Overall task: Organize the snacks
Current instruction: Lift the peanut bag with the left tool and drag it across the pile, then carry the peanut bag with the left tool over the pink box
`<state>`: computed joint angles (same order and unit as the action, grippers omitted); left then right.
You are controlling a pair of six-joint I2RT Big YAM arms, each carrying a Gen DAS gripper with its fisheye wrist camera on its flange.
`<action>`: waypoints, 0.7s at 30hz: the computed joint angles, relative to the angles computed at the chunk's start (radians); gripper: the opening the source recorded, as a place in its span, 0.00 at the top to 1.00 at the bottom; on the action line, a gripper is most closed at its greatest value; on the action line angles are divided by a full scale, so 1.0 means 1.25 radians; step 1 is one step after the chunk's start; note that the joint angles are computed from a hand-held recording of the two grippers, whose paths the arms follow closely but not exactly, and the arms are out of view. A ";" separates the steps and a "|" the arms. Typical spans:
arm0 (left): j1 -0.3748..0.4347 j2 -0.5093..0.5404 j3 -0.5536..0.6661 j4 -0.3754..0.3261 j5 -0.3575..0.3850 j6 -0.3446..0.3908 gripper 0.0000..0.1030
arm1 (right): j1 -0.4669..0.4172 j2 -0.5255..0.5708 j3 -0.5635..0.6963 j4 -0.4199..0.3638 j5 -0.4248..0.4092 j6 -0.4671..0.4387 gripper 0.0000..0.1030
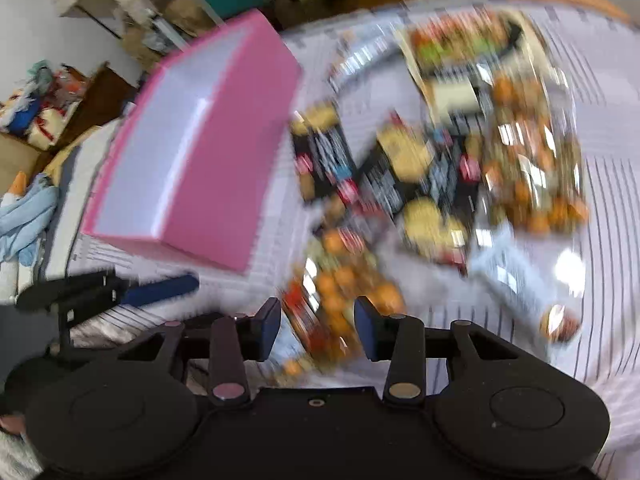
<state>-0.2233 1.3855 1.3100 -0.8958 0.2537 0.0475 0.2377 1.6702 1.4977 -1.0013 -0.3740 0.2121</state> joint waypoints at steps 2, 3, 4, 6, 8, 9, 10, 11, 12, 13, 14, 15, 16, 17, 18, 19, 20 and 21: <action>-0.016 0.027 0.004 0.001 -0.010 0.009 0.62 | 0.003 0.009 -0.013 -0.012 0.004 0.004 0.47; -0.021 0.042 0.009 -0.001 -0.018 0.023 0.62 | 0.005 0.019 -0.012 -0.025 0.008 0.005 0.46; -0.029 0.055 0.017 -0.005 -0.023 0.034 0.62 | 0.007 0.029 -0.010 -0.030 0.007 0.005 0.46; -0.033 0.076 0.021 -0.014 -0.033 0.046 0.60 | 0.015 0.056 0.002 -0.046 0.008 -0.001 0.46; -0.030 0.092 0.022 -0.021 -0.029 0.050 0.59 | 0.017 0.063 -0.002 -0.032 0.010 -0.007 0.48; -0.031 0.101 0.021 -0.024 -0.042 0.042 0.58 | 0.015 0.059 -0.008 -0.016 0.002 -0.006 0.55; -0.032 0.109 0.020 -0.022 -0.049 0.034 0.54 | 0.015 0.056 -0.008 -0.004 0.007 -0.005 0.57; -0.030 0.120 0.020 -0.022 -0.048 0.027 0.52 | 0.017 0.046 -0.016 0.016 0.025 -0.016 0.60; -0.027 0.123 0.015 -0.015 -0.041 0.009 0.50 | 0.021 0.037 -0.022 0.030 0.049 -0.028 0.61; -0.025 0.130 0.017 -0.008 -0.031 0.000 0.48 | 0.025 0.031 -0.026 0.043 0.074 -0.038 0.61; -0.022 0.136 0.024 -0.019 -0.013 0.000 0.48 | 0.029 0.024 -0.032 0.054 0.097 -0.044 0.62; -0.019 0.144 0.033 -0.034 0.013 -0.001 0.48 | 0.027 0.022 -0.035 0.060 0.101 -0.041 0.62; -0.016 0.151 0.037 -0.041 0.034 -0.012 0.47 | 0.022 0.024 -0.035 0.057 0.087 -0.028 0.61; -0.013 0.156 0.039 -0.051 0.059 -0.029 0.47 | 0.015 0.031 -0.030 0.053 0.067 -0.013 0.60; -0.009 0.159 0.037 -0.051 0.083 -0.048 0.47 | 0.006 0.038 -0.025 0.041 0.035 0.002 0.58; -0.010 0.157 0.030 -0.043 0.088 -0.058 0.46 | -0.005 0.046 -0.021 0.021 -0.001 0.014 0.56; -0.011 0.152 0.022 -0.033 0.088 -0.065 0.46 | -0.008 0.059 -0.012 0.004 -0.031 0.032 0.54; -0.011 0.147 0.015 -0.025 0.088 -0.072 0.46 | -0.012 0.064 -0.014 0.003 -0.046 0.054 0.51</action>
